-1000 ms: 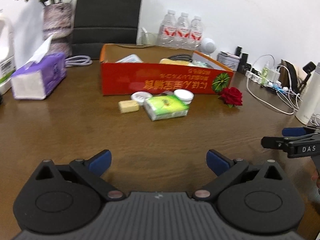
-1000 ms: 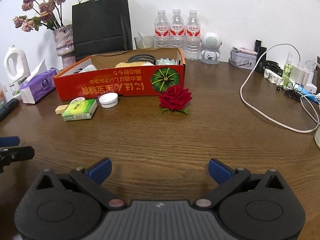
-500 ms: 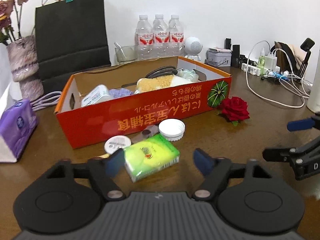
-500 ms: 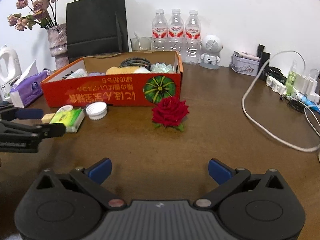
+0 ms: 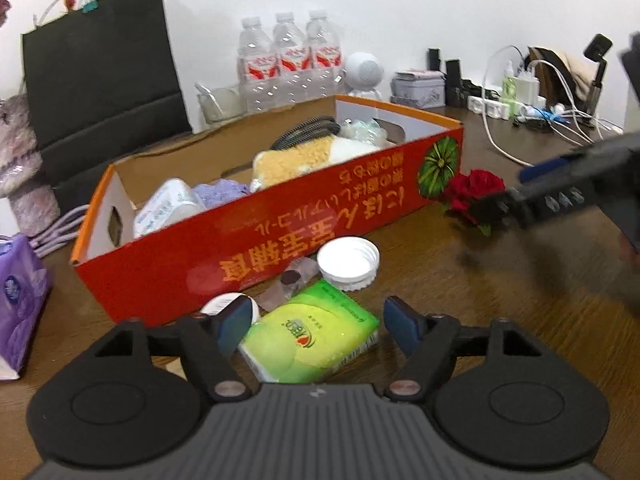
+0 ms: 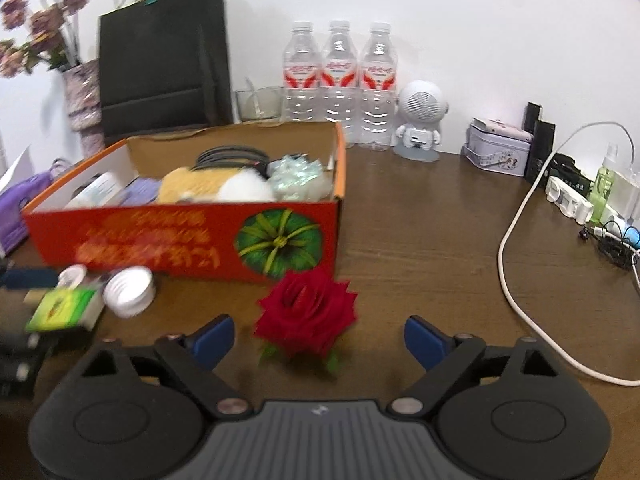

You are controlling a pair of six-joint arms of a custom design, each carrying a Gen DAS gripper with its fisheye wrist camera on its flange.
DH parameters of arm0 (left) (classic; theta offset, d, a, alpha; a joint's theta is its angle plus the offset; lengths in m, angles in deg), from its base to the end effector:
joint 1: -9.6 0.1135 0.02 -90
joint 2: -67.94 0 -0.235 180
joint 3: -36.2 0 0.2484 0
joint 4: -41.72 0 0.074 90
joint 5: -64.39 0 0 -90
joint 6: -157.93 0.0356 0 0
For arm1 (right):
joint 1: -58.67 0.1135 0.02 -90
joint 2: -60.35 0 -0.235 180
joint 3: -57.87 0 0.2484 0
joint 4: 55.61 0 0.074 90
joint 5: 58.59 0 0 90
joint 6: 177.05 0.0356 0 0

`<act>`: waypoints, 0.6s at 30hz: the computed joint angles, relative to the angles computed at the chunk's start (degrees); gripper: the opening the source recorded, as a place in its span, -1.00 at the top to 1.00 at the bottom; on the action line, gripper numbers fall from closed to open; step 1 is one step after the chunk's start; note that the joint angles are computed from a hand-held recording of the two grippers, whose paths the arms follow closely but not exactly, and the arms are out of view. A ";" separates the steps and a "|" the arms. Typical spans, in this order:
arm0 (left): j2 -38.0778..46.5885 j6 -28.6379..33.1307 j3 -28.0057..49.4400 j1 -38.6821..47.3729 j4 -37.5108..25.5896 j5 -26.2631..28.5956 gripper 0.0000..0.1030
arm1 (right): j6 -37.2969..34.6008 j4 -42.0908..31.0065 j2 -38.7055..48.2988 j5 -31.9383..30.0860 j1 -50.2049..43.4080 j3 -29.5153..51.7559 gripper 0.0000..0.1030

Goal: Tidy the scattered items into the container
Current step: 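Lower the left tool to the green tissue pack while the right tool reaches the red rose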

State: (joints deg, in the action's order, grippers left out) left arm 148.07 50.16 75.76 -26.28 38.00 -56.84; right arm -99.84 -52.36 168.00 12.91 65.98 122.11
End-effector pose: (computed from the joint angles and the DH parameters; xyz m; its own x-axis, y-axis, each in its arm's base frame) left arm 0.2078 -0.1276 0.1105 -0.6000 0.1119 -0.7922 0.0182 0.9918 0.1263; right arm 0.3497 0.0563 0.0972 -0.5439 -0.2814 -0.7906 -0.4938 0.8690 0.0304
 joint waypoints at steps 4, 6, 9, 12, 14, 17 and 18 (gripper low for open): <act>0.59 0.28 -0.62 1.74 1.47 3.05 -0.38 | 2.30 2.14 2.97 -0.12 0.80 2.15 -0.61; 0.18 -0.05 -0.96 2.30 1.72 3.93 -0.36 | 2.35 2.76 3.85 -0.08 1.26 2.54 -0.58; -0.68 -0.77 -1.70 2.57 2.09 4.54 -0.33 | 1.82 2.77 4.46 1.13 1.99 2.71 -0.39; -0.98 -1.98 -2.26 1.96 2.64 3.90 -0.33 | 2.36 2.89 4.68 1.06 2.02 2.66 -0.13; -0.72 -3.85 -2.37 1.09 2.91 2.66 -0.33 | 3.23 3.33 4.56 0.78 1.84 2.35 -0.12; -0.85 -7.07 -2.39 -0.22 2.45 0.96 -0.33 | 3.78 3.44 4.58 -0.31 1.65 2.05 -0.04; -1.06 -7.96 -2.47 -0.67 2.17 0.38 -0.33 | 4.11 3.75 4.42 -0.60 1.59 1.66 -0.01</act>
State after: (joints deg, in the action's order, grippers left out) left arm 147.01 42.20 73.29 -26.95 40.17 -56.46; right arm -95.73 -48.61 172.42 12.30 67.57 123.77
